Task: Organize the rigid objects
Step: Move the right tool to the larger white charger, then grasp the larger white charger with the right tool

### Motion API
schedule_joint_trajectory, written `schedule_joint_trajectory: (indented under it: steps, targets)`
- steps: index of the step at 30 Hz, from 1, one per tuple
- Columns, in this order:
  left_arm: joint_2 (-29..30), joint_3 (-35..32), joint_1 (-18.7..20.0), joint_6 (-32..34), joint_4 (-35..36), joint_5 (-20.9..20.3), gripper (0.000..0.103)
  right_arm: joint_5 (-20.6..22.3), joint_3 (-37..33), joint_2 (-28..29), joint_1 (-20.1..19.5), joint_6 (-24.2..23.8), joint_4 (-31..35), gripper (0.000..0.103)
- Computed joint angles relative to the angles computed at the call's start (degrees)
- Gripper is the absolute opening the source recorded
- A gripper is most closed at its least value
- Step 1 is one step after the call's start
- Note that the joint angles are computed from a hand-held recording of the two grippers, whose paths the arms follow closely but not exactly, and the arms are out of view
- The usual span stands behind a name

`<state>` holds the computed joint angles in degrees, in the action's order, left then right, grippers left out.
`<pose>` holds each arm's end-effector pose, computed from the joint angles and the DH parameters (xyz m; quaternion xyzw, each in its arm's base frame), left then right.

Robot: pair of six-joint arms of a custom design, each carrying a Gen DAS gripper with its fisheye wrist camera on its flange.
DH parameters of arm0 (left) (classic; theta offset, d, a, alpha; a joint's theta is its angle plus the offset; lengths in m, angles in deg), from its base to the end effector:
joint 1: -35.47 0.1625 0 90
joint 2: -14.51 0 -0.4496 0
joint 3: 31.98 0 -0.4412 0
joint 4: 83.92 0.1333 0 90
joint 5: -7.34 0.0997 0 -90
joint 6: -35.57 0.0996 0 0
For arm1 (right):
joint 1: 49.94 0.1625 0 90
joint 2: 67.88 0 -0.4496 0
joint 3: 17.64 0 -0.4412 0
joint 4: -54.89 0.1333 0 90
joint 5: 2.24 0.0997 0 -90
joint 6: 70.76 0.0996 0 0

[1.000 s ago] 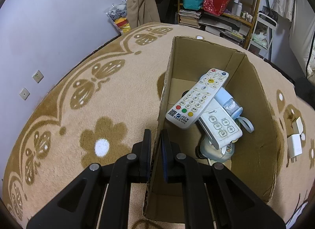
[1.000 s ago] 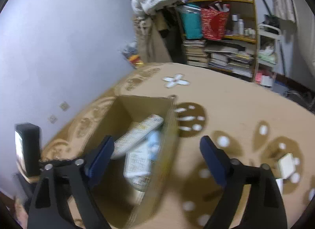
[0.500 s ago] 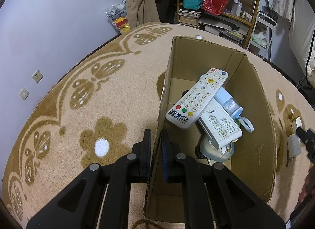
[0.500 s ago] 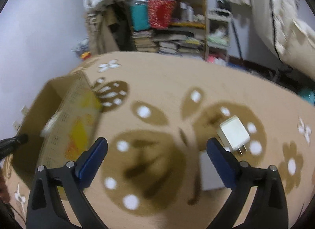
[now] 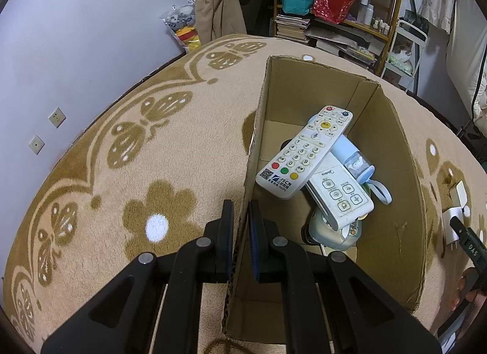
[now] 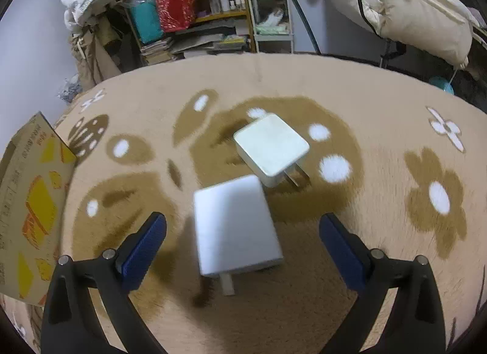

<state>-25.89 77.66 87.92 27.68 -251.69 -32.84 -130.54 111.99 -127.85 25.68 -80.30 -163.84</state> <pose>-0.2039 -0.6088 -0.0074 0.2012 0.8823 -0.2244 0.3614 -0.0540 -0.4989 0.1834 -0.1963 -0.8143 0.3964 0.3757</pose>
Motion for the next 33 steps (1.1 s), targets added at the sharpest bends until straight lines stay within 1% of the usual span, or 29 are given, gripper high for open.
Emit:
schedule_joint_trajectory:
  steps: [2, 3, 5, 6, 9, 11, 13, 15, 18, 21, 23, 26, 29, 33]
  targets:
    - [-0.03, -0.01, -0.01, 0.08, 0.04, 0.07, 0.009, 0.5, 0.36, 0.11, -0.42, -0.27, -0.26, 0.097]
    - [0.06, -0.02, -0.01, 0.15, -0.05, 0.15, 0.009, 0.35, 0.32, 0.23, -0.43, -0.35, -0.01, 0.091]
    - [0.0, -0.05, 0.0, 0.21, 0.03, 0.16, 0.009, -1.34, -0.15, 1.01, -0.03, -1.14, -0.47, 0.083]
    - [0.04, -0.05, 0.03, 0.27, -0.04, 0.17, 0.009, -1.72, -0.22, 1.33, 0.04, -1.63, -0.99, 0.081]
    - [0.01, -0.06, 0.0, 0.1, 0.04, 0.07, 0.009, -3.08, -0.79, 2.12, 0.41, -2.93, -1.45, 0.079]
    - [0.04, -0.07, -0.02, 0.25, 0.02, 0.22, 0.009, -3.01, -1.0, 2.2, 0.54, -3.41, -1.13, 0.07]
    - [0.06, -0.06, -0.05, 0.3, 0.01, 0.32, 0.009, -3.28, -1.33, 2.35, 0.85, -3.95, -0.42, 0.065]
    - [0.0, -0.05, -0.06, 0.19, 0.09, 0.19, 0.009, -4.17, -1.84, 2.83, 1.27, -4.33, -0.09, 0.063]
    - [-0.04, 0.03, -0.16, -0.04, 0.15, -0.04, 0.009, -5.54, -2.42, 3.51, 1.63, -4.27, -0.27, 0.063]
    - [-0.09, 0.08, -0.25, -0.24, 0.25, -0.09, 0.009, -6.01, -2.62, 3.61, 1.7, -3.58, -0.25, 0.063]
    - [-0.08, 0.07, -0.24, -0.09, 0.25, 0.03, 0.009, -5.96, -2.66, 3.87, 1.7, -4.27, -0.99, 0.058]
    - [-0.17, 0.14, -0.3, -0.23, 0.35, -0.02, 0.009, -6.33, -2.7, 4.11, 1.94, -4.81, -1.66, 0.057]
    - [-0.17, 0.19, -0.38, -0.39, 0.34, -0.11, 0.009, -5.31, -2.36, 3.47, 1.8, -2.82, -1.21, 0.056]
    - [-0.17, 0.19, -0.36, -0.29, 0.31, -0.06, 0.009, -3.4, -1.63, 2.56, 1.27, -1.33, -0.86, 0.056]
